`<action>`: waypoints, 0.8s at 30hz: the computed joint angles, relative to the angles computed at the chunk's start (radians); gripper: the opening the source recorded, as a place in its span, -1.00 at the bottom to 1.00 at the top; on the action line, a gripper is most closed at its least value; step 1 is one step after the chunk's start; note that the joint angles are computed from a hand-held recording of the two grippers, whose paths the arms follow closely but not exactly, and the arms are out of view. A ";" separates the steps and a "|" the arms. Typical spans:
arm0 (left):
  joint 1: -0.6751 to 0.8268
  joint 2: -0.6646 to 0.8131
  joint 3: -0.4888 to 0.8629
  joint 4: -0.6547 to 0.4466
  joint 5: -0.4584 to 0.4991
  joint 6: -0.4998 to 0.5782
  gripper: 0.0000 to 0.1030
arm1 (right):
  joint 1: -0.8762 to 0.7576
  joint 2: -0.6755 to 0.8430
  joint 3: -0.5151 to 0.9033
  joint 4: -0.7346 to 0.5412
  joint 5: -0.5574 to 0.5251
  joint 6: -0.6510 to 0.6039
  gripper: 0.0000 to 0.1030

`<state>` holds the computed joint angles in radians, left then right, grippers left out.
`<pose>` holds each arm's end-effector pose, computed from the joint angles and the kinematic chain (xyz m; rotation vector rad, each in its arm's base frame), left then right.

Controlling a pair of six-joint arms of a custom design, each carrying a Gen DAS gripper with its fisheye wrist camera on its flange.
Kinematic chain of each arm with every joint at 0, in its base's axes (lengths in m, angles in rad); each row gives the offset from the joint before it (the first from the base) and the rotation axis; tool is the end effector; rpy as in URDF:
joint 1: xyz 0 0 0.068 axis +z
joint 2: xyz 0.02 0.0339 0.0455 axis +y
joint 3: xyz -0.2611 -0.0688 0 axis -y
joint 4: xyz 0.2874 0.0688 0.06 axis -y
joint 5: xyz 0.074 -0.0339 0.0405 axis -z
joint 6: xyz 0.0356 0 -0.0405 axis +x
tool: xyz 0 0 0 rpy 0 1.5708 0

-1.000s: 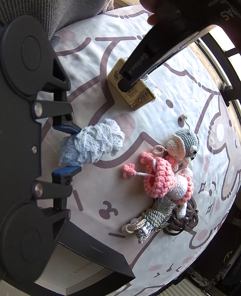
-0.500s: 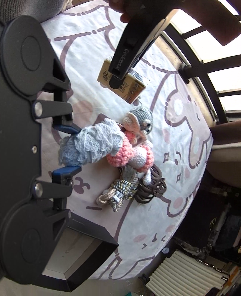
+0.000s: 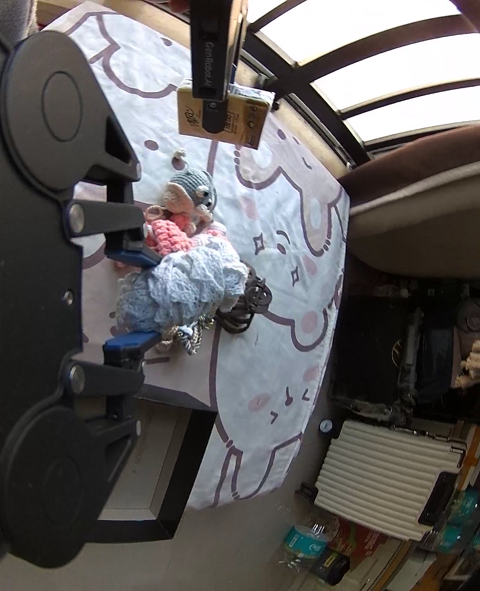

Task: Organize objects
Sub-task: 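Carry the lace cloth and tissue pack with both tools over the black box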

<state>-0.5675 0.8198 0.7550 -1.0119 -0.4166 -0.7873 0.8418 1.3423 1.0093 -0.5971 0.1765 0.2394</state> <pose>0.1621 -0.0862 0.2518 -0.4072 2.4734 0.0166 0.2160 0.2325 0.2432 -0.6702 2.4042 0.2367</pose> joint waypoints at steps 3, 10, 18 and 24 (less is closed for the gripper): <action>-0.020 -0.012 0.008 0.000 -0.019 -0.019 -0.51 | -0.015 -0.024 -0.002 0.002 0.008 0.054 -0.26; -0.021 -0.032 0.018 0.011 -0.011 -0.054 -0.51 | -0.044 -0.074 -0.007 -0.019 0.014 0.135 -0.26; -0.058 0.001 0.047 0.010 -0.014 -0.089 -0.51 | -0.060 -0.121 -0.023 -0.045 0.020 0.150 -0.26; -0.074 0.072 0.105 0.029 0.013 -0.097 -0.51 | -0.079 -0.158 -0.037 -0.052 0.037 0.149 -0.26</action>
